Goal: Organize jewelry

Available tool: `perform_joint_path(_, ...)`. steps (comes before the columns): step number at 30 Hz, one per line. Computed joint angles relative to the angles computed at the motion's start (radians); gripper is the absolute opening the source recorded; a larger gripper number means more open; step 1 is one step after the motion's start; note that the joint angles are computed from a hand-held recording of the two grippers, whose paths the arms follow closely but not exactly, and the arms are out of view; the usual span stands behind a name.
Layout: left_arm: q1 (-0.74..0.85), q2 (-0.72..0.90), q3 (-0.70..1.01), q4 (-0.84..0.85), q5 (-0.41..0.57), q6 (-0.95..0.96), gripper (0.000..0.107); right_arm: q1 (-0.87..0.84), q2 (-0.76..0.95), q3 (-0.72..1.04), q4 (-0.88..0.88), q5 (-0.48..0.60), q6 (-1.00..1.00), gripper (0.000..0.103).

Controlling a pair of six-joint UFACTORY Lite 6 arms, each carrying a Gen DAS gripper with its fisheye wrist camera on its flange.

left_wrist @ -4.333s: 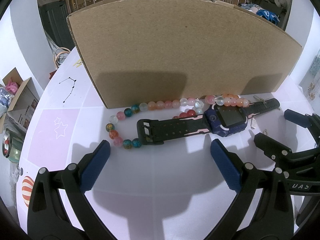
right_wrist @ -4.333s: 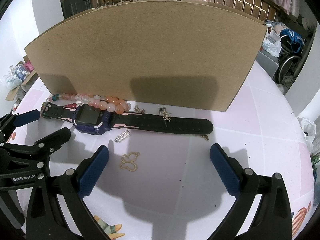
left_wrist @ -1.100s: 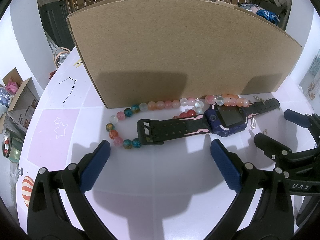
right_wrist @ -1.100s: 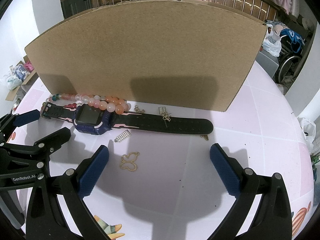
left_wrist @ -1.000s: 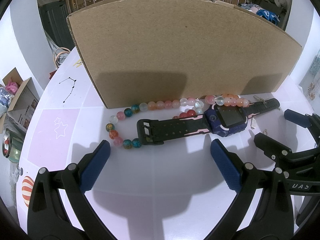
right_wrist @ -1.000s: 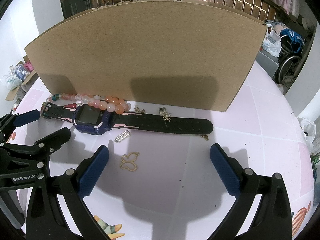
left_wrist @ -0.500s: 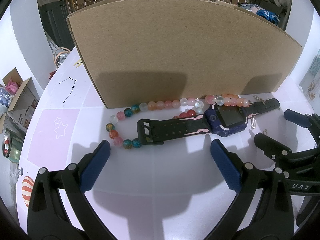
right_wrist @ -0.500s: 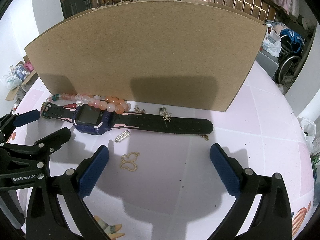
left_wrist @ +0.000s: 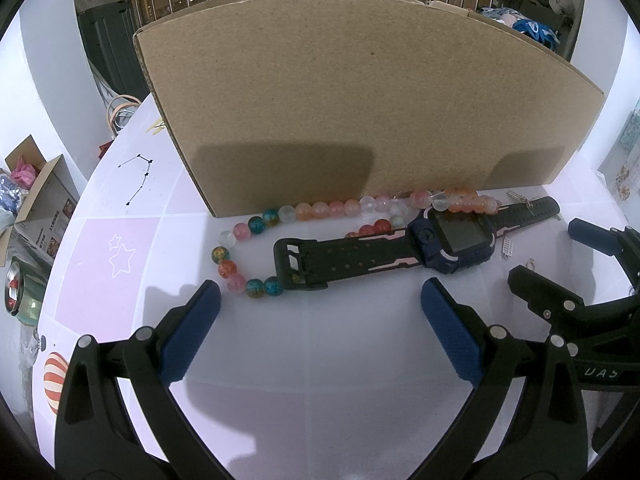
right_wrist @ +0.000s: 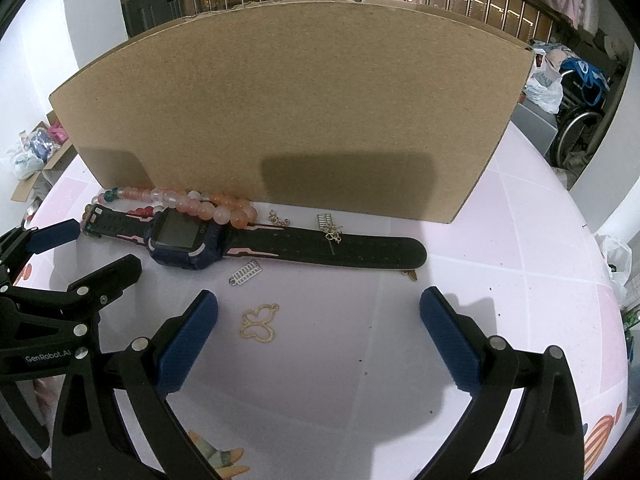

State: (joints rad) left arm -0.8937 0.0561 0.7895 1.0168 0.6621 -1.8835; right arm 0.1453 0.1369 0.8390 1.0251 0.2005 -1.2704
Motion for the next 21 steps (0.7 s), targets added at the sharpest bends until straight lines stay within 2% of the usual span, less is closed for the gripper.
perform_joint_path(4,0.013,-0.022,-0.019,-0.005,-0.029,0.036,0.096,0.002,0.001,0.001,-0.001,-0.002,0.001,0.098)
perform_joint_path(6,0.041,-0.078,-0.062,-0.009,-0.117,0.115,0.096,-0.002,0.004,0.005,-0.001,0.003,0.0,0.098)
perform_joint_path(8,0.052,-0.149,-0.12,0.05,-0.187,0.108,0.096,-0.016,0.011,0.013,0.021,0.024,-0.047,0.098)
perform_joint_path(11,0.042,-0.204,-0.157,0.172,-0.204,0.083,0.095,-0.055,0.01,0.015,0.085,0.073,-0.13,0.098)
perform_joint_path(13,0.058,-0.212,-0.159,0.228,-0.265,0.124,0.089,-0.101,0.015,0.022,0.144,0.127,-0.189,0.098)
perform_joint_path(14,0.068,-0.213,-0.162,0.266,-0.298,0.123,0.077,-0.125,0.02,0.028,0.169,0.162,-0.216,0.098)
perform_joint_path(15,0.082,-0.205,-0.157,0.287,-0.331,0.142,0.072,-0.139,0.023,0.031,0.179,0.18,-0.227,0.098)
perform_joint_path(17,0.121,-0.151,-0.119,0.258,-0.391,0.258,0.071,-0.172,0.032,0.041,0.198,0.221,-0.245,0.098)
perform_joint_path(19,0.129,-0.093,-0.08,0.292,-0.386,0.273,0.069,-0.203,0.042,0.051,0.211,0.264,-0.261,0.098)
perform_joint_path(21,0.141,-0.058,-0.049,0.242,-0.385,0.33,0.067,-0.248,0.063,0.072,0.225,0.343,-0.282,0.098)
